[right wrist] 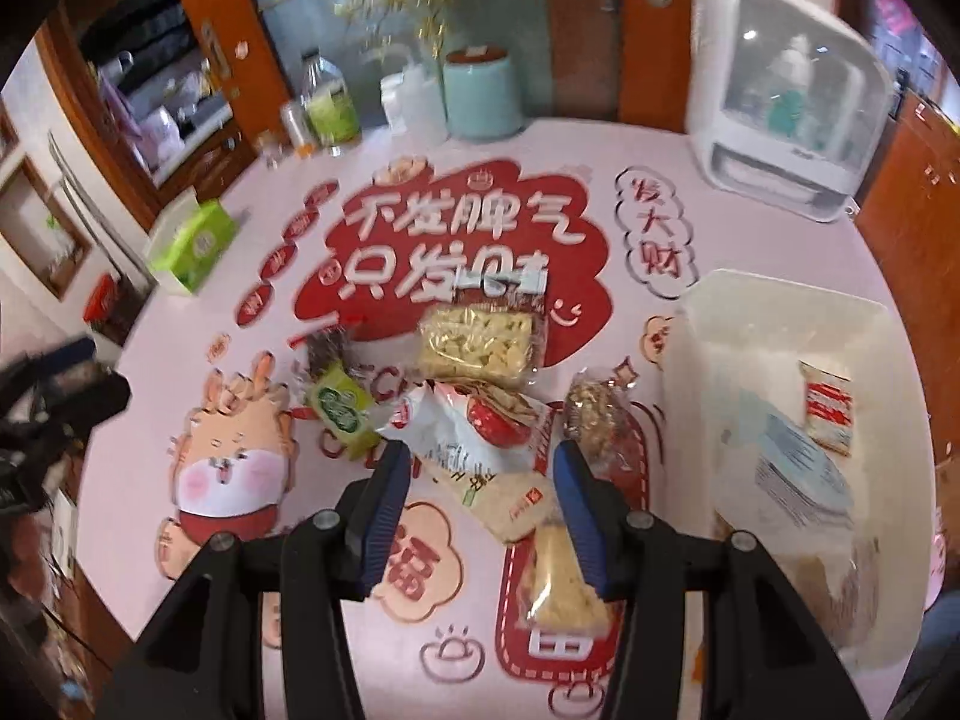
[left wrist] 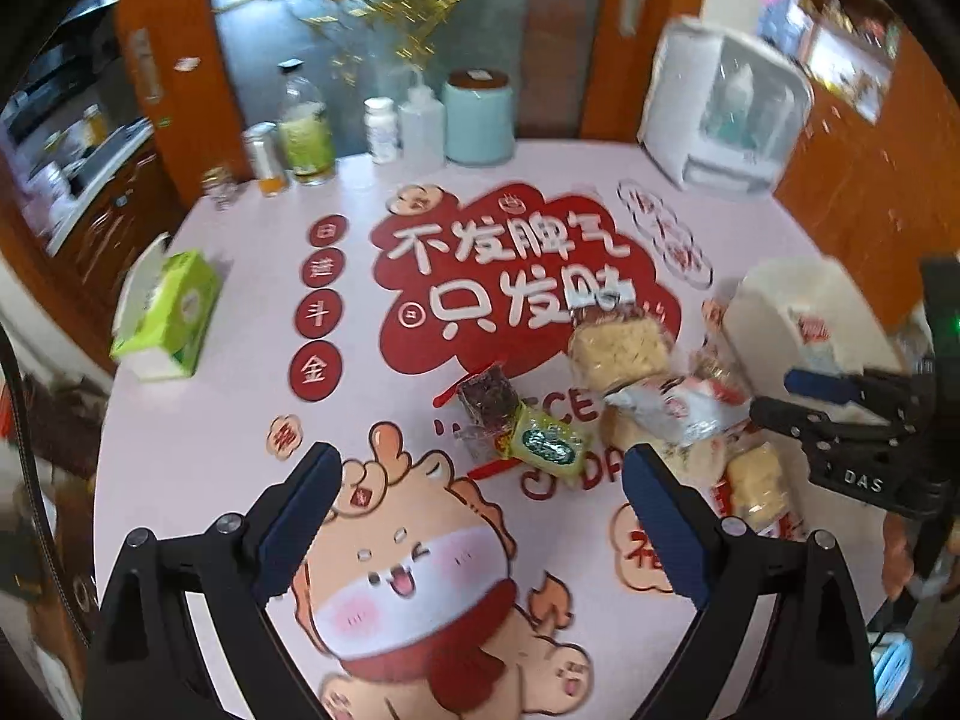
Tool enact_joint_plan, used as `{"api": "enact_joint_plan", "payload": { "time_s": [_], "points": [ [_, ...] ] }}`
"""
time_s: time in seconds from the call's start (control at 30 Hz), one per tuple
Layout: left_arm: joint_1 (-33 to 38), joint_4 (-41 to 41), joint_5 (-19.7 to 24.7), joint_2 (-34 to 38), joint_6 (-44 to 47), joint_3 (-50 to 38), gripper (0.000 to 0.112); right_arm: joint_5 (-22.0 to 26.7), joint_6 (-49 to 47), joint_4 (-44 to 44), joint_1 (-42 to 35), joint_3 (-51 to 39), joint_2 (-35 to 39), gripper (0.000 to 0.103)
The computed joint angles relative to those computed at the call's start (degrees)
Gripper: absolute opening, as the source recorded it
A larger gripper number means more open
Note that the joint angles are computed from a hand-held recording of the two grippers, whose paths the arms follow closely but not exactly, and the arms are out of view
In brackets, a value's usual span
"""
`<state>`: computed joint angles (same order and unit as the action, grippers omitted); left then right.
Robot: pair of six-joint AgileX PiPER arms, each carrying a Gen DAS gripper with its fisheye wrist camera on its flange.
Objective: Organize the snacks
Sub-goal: 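Grasp the dark snack packet with the left gripper while the right grasps the red-capped packet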
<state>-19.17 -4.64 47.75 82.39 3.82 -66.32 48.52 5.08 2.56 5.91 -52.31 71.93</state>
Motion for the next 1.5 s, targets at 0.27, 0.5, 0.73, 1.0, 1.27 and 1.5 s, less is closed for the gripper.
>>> {"api": "enact_joint_plan", "payload": {
  "time_s": [0.27,0.5,0.73,1.0,1.27,1.5],
  "points": [
    [-0.67,1.28,-0.49,16.8,6.19,-7.79,0.094,-5.47,-6.24,-0.26,2.91,-0.79,13.13,0.05],
    [-0.97,0.75,0.84,27.32,5.04,-16.09,0.094,-9.19,-12.4,3.27,3.11,0.57,14.14,0.032],
    [-0.07,-1.69,5.59,36.8,-4.92,-26.04,0.094,-9.87,-15.43,8.91,-0.66,3.01,10.92,0.027],
    [-0.49,-1.83,4.31,40.79,-13.24,-26.86,0.058,-8.16,-19.38,16.49,-7.75,5.22,4.85,0.027],
    [0.4,-1.14,-6.17,30.77,-15.92,-11.45,0.042,-5.58,-22.0,20.16,-11.76,7.76,-0.56,0.027],
    [0.72,1.44,-9.04,10.56,-16.17,3.66,0.042,-2.49,-22.14,21.48,-13.37,9.86,-5.97,0.027]
  ]
}}
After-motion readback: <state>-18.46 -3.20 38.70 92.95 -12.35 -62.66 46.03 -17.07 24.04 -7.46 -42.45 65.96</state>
